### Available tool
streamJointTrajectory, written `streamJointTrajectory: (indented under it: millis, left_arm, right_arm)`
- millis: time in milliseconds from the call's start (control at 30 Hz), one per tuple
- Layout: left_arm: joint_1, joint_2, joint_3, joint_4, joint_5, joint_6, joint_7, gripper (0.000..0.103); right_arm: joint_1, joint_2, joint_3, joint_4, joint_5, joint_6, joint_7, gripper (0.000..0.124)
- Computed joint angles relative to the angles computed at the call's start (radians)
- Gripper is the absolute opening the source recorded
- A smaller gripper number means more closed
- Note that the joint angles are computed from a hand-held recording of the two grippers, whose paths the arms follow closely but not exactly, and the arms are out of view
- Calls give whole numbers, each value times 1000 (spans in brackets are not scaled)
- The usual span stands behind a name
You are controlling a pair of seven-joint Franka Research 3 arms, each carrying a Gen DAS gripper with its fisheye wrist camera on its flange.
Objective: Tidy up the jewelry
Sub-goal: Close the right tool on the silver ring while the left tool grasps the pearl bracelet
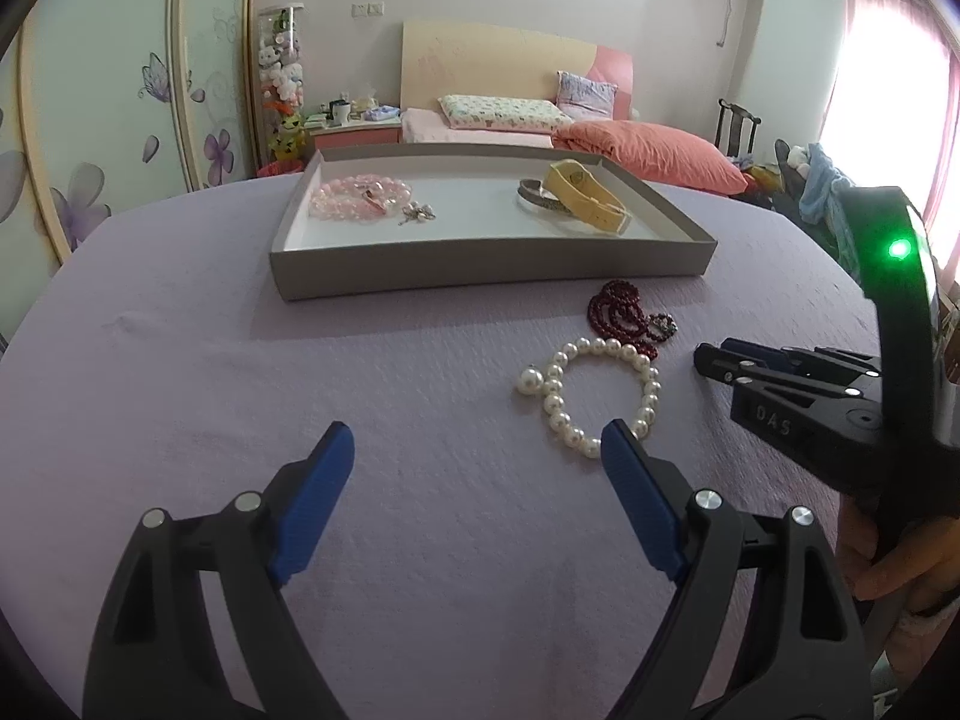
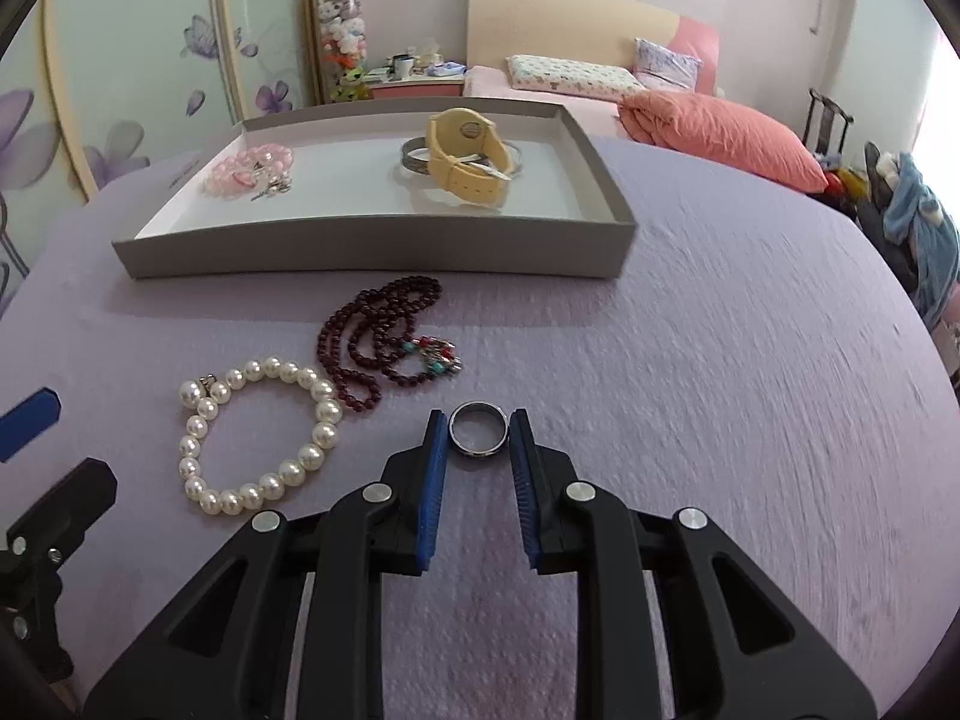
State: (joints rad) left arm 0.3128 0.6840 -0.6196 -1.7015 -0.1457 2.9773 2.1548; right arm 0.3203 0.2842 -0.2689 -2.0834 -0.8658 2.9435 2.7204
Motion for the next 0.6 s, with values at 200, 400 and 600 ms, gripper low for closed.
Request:
streamJointTrajectory:
  millis: [200,400,600]
  left_arm:
    - [-39,12,26,41,-5,-64,-7,77]
    - [-121,30,97,117,-34,-162,-36,60]
    - [-190,36,156,154,-41,-189,-63,40]
  right_arm:
    - [-8,-22,-12,-41,-8,42,44,22]
    - [-7,-29,-23,-56,-3,68,59,22]
    - [-2,-27,-36,-63,27,96,43,22]
